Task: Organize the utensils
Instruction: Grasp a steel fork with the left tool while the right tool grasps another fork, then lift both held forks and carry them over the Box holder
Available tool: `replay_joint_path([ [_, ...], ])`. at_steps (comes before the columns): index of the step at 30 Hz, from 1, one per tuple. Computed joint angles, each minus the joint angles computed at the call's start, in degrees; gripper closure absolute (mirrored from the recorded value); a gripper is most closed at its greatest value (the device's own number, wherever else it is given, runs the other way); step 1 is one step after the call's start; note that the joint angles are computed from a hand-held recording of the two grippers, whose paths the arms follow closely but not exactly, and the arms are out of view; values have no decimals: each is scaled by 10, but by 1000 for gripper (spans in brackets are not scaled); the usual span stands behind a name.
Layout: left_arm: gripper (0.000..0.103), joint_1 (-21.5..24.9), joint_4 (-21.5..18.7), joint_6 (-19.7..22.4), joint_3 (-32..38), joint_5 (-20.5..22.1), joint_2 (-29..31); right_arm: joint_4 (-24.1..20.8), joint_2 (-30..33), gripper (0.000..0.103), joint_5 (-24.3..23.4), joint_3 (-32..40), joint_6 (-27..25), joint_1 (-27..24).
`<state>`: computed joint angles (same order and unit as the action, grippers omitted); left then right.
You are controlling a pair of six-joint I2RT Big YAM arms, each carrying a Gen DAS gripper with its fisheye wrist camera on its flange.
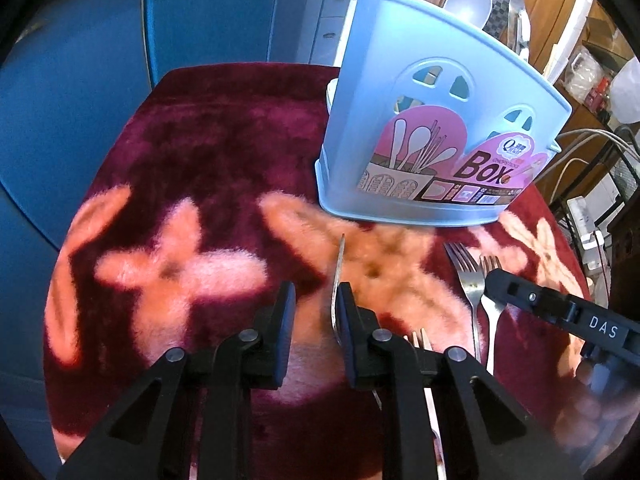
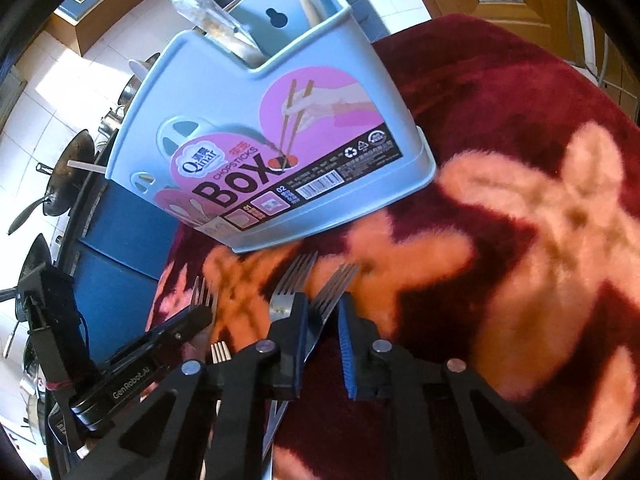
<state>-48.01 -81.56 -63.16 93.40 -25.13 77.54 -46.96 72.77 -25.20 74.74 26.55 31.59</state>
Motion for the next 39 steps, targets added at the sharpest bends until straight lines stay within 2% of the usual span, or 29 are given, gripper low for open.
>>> replay_joint_path([
  [5, 83, 12, 9, 10, 1, 13, 3, 1, 5, 91, 10, 5, -7, 5],
  [7, 99, 14, 18, 13, -2, 18, 0, 2, 3, 92, 24, 5, -16, 11],
  [8, 101, 15, 27, 16, -5, 23, -3, 3, 0, 93, 28, 4, -22, 13],
  [16, 102, 4, 38, 13, -3, 5, -13, 20, -37, 97, 34, -11, -45, 6],
  [23, 102, -35, 40, 9, 20, -65, -19, 55, -90, 99, 62, -31, -78, 8],
  [28, 102, -70, 30, 20, 53, -143, -12, 90, -125, 100, 85, -45, -93, 7],
  [34, 102, -93, 43, 47, 90, -205, -10, 125, -149, 100, 114, -45, -100, 12],
  [39, 102, -104, 54, 89, 127, -250, -2, 139, -160, 100, 119, -38, -108, 5],
])
